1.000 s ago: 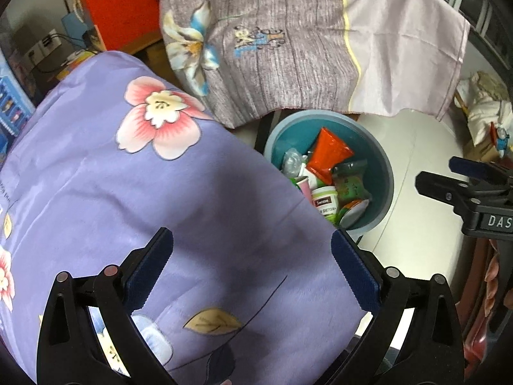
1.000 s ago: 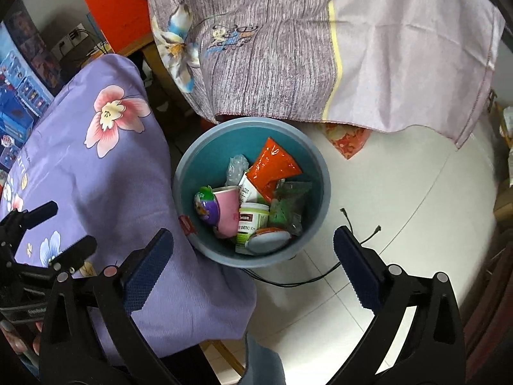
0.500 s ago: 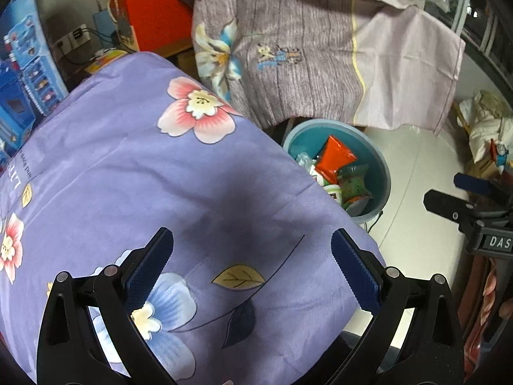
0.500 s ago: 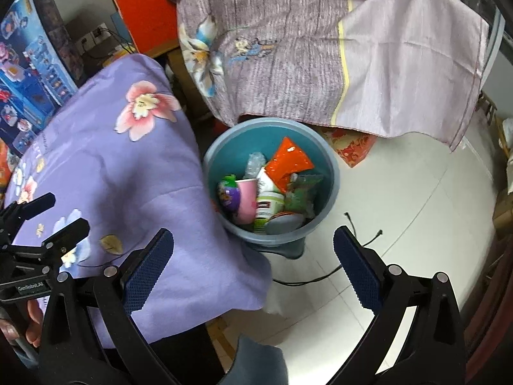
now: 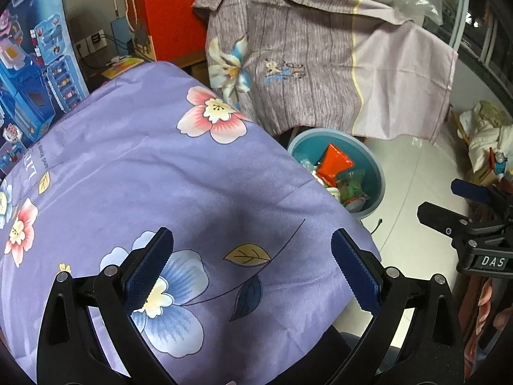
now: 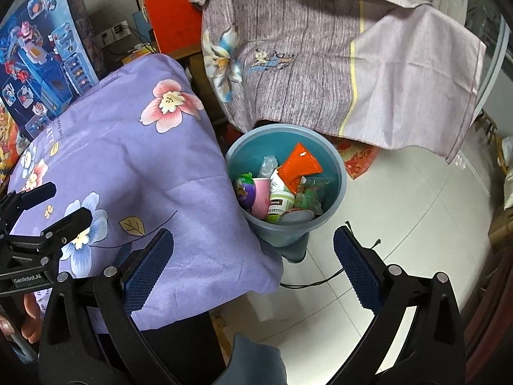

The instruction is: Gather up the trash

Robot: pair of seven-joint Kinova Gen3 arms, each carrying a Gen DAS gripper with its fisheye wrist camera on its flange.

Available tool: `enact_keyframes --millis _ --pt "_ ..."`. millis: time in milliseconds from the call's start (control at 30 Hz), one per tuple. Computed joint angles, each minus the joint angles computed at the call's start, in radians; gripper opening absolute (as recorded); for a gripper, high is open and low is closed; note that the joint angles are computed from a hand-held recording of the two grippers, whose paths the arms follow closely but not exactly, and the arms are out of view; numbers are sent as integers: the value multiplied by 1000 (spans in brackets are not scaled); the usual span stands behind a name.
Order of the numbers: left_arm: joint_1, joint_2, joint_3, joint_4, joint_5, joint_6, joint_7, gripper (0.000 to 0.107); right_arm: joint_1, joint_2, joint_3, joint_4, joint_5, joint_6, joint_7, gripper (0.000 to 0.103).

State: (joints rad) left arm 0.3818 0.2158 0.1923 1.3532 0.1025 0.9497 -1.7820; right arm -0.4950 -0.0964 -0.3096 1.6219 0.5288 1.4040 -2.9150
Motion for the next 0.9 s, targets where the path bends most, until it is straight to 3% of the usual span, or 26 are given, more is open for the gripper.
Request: enact_keyframes --millis 733,900 --pt "7 20 -4 -9 -18 17 21 99 -6 32 24 3 -30 -33 23 96" --pt "-17 18 7 5 32 6 -34 99 -3 34 34 10 -42 -42 24 96"
